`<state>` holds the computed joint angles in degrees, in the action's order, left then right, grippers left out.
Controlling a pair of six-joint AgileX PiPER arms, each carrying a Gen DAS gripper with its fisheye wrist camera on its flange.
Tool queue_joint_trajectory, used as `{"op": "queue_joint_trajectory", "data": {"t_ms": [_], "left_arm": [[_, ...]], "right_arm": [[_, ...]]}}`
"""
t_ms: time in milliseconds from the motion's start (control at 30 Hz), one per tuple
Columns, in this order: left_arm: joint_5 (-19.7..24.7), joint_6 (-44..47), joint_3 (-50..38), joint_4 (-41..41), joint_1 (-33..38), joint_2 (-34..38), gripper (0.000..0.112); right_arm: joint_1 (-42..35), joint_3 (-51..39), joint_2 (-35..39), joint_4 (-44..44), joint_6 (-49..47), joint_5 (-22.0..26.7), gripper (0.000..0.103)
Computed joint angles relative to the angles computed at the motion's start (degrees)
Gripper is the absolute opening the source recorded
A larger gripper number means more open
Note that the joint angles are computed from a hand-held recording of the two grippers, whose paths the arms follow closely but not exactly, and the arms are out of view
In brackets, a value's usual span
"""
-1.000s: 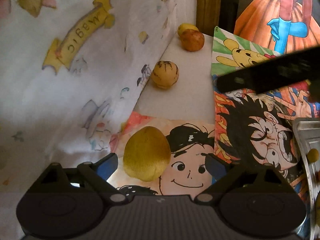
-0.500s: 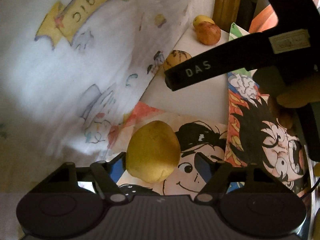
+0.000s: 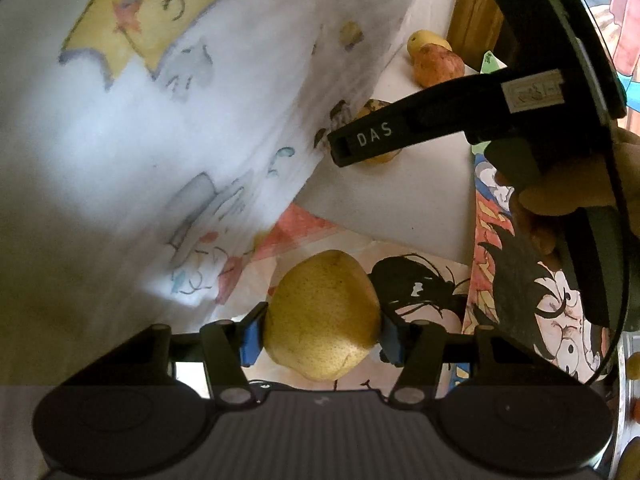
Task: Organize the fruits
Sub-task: 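Grasp a yellow pear with the left tool while the right grasps the striped pepino, then lift the pear with the left tool while the right lifts the pepino toward the tray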
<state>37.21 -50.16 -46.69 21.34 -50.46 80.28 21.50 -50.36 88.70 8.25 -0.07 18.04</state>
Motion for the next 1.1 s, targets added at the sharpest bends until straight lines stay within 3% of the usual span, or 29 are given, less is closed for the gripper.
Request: {"op": "queue_joint_trajectory", "data": {"t_ms": [167, 333, 533, 767, 1000, 1100], "left_arm": [[2.8, -4.1, -2.3, 2.0, -1.8, 1.8, 0.061], [3.5, -5.8, -3.4, 2.6, -2.6, 3.0, 0.060], [2.2, -4.4, -3.1, 0.3, -2.0, 2.4, 0.060], [-0.5, -3.9, -0.2, -2.2, -2.5, 0.0, 0.060], [0.8, -6.7, 1.4, -2.9, -6.6, -2.6, 0.060], [2.3, -8.9, 1.2, -2.4, -8.7, -3.3, 0.060]], "right_arm": [[0.0, 0.1, 0.4, -1.3, 0.6, -0.6, 0.054], [-0.7, 3.3, -2.4, 4.6, -5.6, -1.1, 0.053], [-3.0, 11.0, -8.7, 21.9, -22.8, -1.5, 0.053], [-7.0, 19.5, -18.6, 37.7, -35.1, 0.6, 0.053], [-12.1, 24.8, -32.3, 32.4, -28.7, 5.8, 0.053], [-15.3, 26.4, -40.6, 27.6, -23.8, 11.1, 0.053]]}}
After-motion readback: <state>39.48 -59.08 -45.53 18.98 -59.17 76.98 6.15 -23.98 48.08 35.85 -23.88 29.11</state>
